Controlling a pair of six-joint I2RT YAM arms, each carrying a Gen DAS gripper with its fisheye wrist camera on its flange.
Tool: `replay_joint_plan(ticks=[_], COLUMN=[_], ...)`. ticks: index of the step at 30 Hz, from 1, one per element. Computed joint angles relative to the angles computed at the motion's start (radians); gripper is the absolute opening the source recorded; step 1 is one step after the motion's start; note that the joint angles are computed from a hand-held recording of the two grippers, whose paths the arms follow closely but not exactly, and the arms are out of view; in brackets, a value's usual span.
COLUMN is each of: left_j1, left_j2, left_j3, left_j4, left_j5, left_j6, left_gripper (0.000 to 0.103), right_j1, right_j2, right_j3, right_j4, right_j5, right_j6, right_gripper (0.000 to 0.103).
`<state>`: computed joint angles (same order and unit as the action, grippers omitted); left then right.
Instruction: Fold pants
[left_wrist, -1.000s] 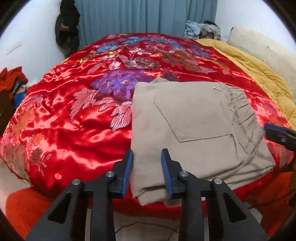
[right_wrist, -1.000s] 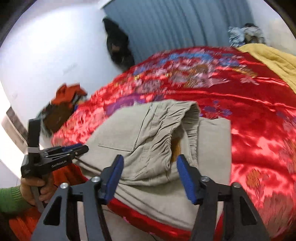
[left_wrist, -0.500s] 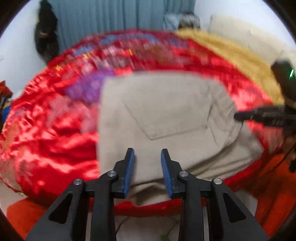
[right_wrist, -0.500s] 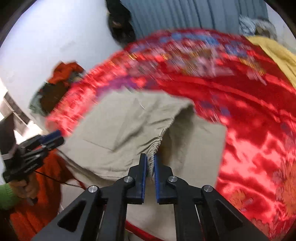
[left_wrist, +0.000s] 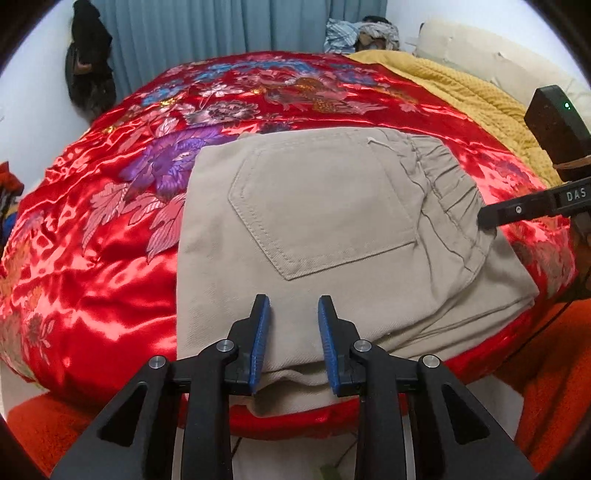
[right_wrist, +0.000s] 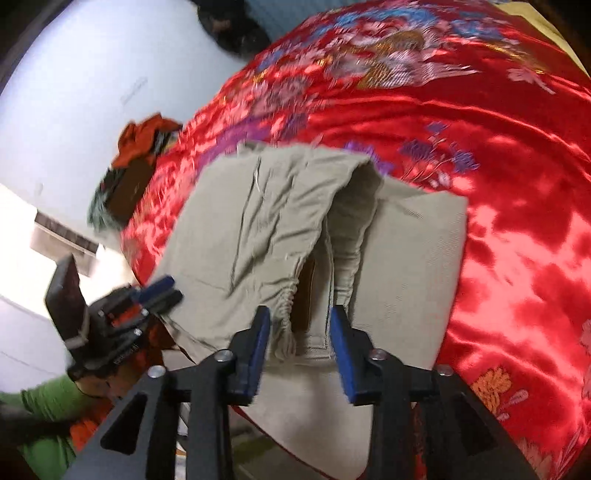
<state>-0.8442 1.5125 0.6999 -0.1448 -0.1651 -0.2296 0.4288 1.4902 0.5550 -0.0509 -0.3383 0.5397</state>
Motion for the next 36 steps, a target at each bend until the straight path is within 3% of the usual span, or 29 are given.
replay_joint_plan(ticks=[1, 4, 6, 9, 11, 12, 16, 19, 24, 32, 36], left_j1=[0.001, 0.005, -0.003, -0.014, -0.020, -0.021, -0.009, 0.004, 0.036, 0.173, 0.251], left_j2=[0.000, 0.005, 0.016, 0.031, 0.033, 0.032, 0.000, -0.075, -0.272, -0.363, -0.412], left_j3=[-0.001, -0.006, 0.000, 0.010, 0.010, 0.006, -0.006, 0.002, 0.026, 0.058, -0.012], left_j4=[0.000, 0.011, 0.016, 0.015, 0.016, 0.019, 0.012, -0.036, -0.117, -0.203, -0.183], left_j5=[0.002, 0.006, -0.001, -0.011, -0.021, -0.024, -0.006, 0.018, 0.022, 0.092, 0.134], left_j6=[-0.001, -0.005, -0.005, -0.004, -0.001, 0.002, -0.005, -0.022, -0.016, 0.014, 0.059], left_gripper=[0.026, 0.026, 0.026, 0.026, 0.026, 0.026, 0.029, 0.036, 0.060, 0.063, 0.076], right_j1=[-0.002, -0.015, -0.018, 0.021, 0.050, 0.080, 0.146, 0.199, 0.239, 0.231, 0.197], right_j2=[0.007, -0.035, -0.024, 0.066, 0.132, 0.153, 0.133, 0.069, -0.046, -0.224, -0.272], right_j3=[0.010, 0.016, 0.059, 0.144, 0.180, 0.198, 0.223, 0.244, 0.257, 0.238, 0.201], right_j4=[-0.006, -0.046, -0.109, -0.182, -0.173, -0.175, -0.207, -0.272, -0.299, -0.284, -0.253], right_j5=[-0.020, -0.066, -0.078, -0.031, -0.011, 0.045, 0.158, 0.237, 0.284, 0.255, 0.226], right_j6=[-0.010, -0.066, -0.100, -0.109, -0.094, -0.085, -0.042, -0.006, 0.064, 0.173, 0.239], right_gripper=[0.038, 0.020, 0.020, 0.031, 0.044, 0.044, 0.022, 0.017, 0.014, 0.013, 0.013])
